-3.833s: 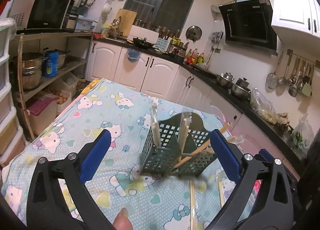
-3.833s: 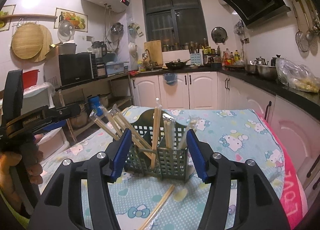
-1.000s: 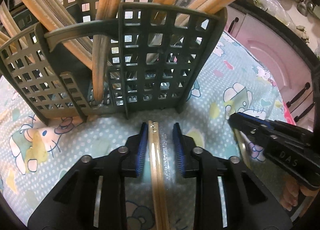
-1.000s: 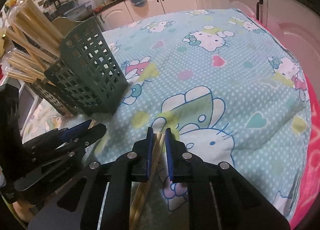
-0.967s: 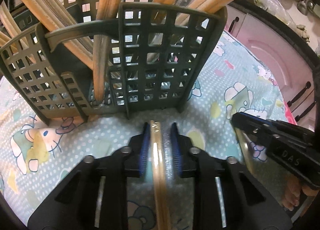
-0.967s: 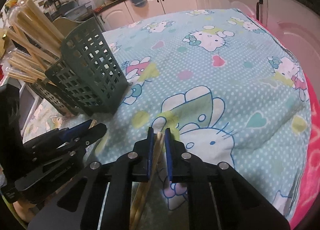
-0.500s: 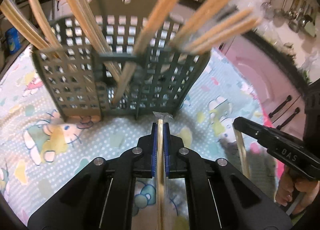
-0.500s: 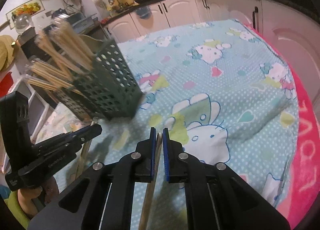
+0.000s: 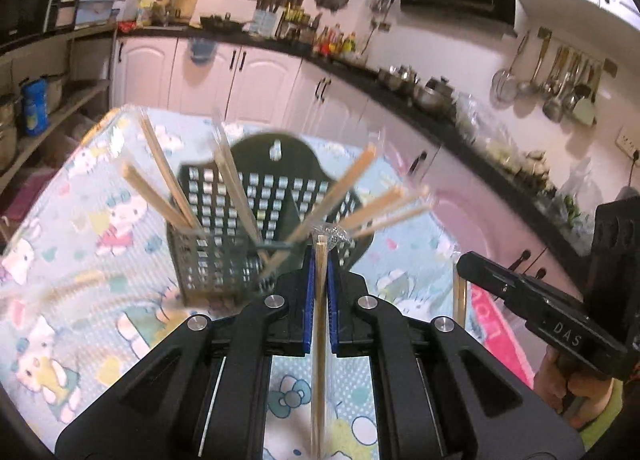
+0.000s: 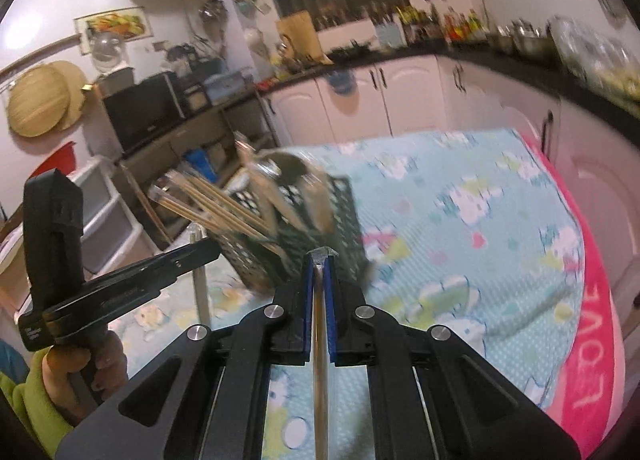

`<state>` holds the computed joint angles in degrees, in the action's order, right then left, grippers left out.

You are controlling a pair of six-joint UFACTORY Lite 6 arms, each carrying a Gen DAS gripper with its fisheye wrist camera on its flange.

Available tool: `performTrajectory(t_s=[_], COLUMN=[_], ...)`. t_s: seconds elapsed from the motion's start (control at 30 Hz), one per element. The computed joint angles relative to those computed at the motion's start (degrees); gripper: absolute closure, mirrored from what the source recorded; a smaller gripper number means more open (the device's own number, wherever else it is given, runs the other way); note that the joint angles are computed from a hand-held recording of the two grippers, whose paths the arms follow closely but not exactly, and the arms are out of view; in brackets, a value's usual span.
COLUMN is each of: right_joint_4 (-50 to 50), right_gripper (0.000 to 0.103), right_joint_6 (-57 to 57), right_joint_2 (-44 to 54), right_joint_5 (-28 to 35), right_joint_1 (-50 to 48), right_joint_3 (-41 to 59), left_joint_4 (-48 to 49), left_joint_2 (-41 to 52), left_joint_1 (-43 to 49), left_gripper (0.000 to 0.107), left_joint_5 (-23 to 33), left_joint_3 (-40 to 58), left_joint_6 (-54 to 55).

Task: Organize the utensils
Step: 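Lift both held chopsticks up above the green holder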

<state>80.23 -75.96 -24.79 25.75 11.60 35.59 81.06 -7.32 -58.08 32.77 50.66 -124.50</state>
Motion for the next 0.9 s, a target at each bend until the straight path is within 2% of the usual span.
performTrajectory(t_s=[0.2, 0.37, 0.57, 0.73, 0.9], right_joint_4=[-2.0, -1.5, 5.6, 12.2, 11.0], right_gripper=[0.097, 0.097, 0.097, 0.097, 0.097], right_joint_6=[4.2, 5.5, -0.3, -7.8, -8.5], right_joint_2=[-2.2, -1.7, 2.2, 8.5, 15.7], right_joint_5=[-2.0, -4.0, -8.7, -11.2, -11.0], right_joint_1=[4.8, 8.2, 12.5, 13.9, 12.8], right_joint_3=[4.3, 9.5, 17.5, 26.2, 35.9], left_joint_4=[-3.1, -5.7, -6.1, -5.6, -4.3], left_joint_2=[-6.8, -10.7, -11.5, -10.3, -6.9], left_joint_1=[-1.1, -1.2, 0.1, 3.5, 7.0], left_gripper=[0.106, 0.106, 0.106, 0.106, 0.106], left_joint_5=[3.8, 8.3, 11.9, 12.1, 11.2], left_joint_3=[0.1, 4.0, 10.0, 14.1, 18.1], left_joint_6=[6.7, 15.0, 21.4, 23.7, 23.7])
